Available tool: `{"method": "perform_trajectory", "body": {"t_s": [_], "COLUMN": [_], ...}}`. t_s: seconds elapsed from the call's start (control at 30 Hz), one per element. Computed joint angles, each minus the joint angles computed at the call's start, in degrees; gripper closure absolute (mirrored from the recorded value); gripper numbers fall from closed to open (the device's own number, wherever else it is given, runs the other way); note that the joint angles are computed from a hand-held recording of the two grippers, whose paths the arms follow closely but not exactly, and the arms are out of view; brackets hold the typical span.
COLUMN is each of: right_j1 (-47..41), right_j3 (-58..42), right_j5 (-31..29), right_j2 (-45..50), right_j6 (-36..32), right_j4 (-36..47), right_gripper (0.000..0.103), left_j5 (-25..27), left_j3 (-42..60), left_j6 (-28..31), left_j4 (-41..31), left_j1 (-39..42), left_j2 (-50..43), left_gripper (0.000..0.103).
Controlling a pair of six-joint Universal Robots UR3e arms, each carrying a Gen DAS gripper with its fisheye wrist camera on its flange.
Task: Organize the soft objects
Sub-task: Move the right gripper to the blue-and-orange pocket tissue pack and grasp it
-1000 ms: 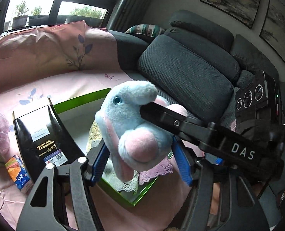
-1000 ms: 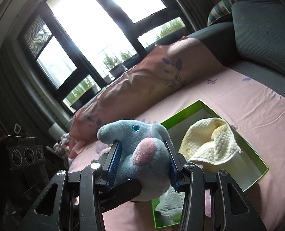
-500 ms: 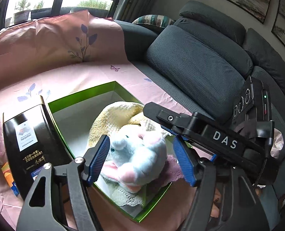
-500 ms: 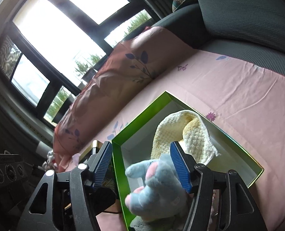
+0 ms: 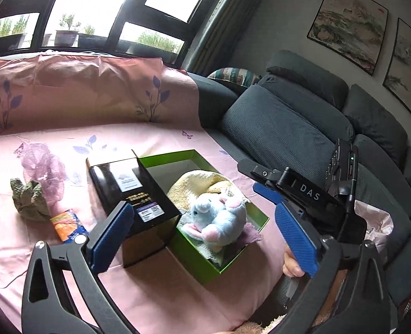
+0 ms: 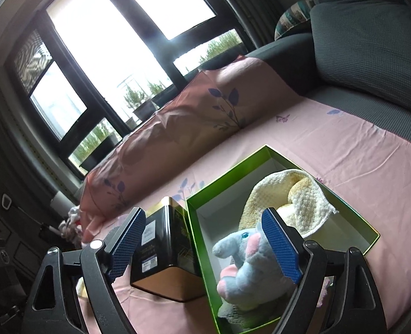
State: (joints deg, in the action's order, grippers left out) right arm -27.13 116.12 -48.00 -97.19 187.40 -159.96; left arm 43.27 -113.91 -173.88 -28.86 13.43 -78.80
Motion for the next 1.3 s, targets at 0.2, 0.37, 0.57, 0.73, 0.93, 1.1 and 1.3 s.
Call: {"method": "perform_trajectory", "body": {"t_s": [0.2, 0.37, 0.57, 0.73, 0.93, 1.1, 1.3], "right_j1": [6.9, 16.7, 27.5, 40.2, 51.7, 54.9, 56.4], "right_j3": [-1.8, -7.3, -15.1, -24.4, -47.0, -68.6, -81.9], "right_j5": [-4.2, -12.2, -12.7, -24.3, -42.3, -52.8, -60.0], "right_j2": [-1.2, 1.8, 10.2, 21.0, 39.5, 54.9, 63.8], "right_j6": [-0.5, -0.4, -1.9, -1.7, -2.9, -1.9, -3.7], "right_j4": [1.9, 5.3, 9.0, 9.3, 21.9, 34.4, 42.9], "right_gripper": [0.017, 0.016, 0.017, 0.017, 0.026, 0.027, 0.027], "left_j5": [0.8, -1.7, 2.2, 4.3, 12.8, 15.0, 12.5], "left_j3": [-12.1, -19.0, -22.3, -26.7, -23.8, -25.5, -26.4], "left_j6": [5.5, 12.4, 13.9, 14.4, 5.3, 6.1, 7.0], "left_j4": [-6.5, -18.1, -16.9, -10.3, -3.0, -0.7, -2.8], "left_j1": [14.2, 27.6, 33.5, 38.5, 37.0, 37.7, 41.2], "left_j2": [15.8, 24.5, 18.3, 12.8, 4.9, 7.2, 9.9], "left_gripper": [0.001, 0.001, 0.001, 0.001, 0.001, 0.001, 0.001]}}
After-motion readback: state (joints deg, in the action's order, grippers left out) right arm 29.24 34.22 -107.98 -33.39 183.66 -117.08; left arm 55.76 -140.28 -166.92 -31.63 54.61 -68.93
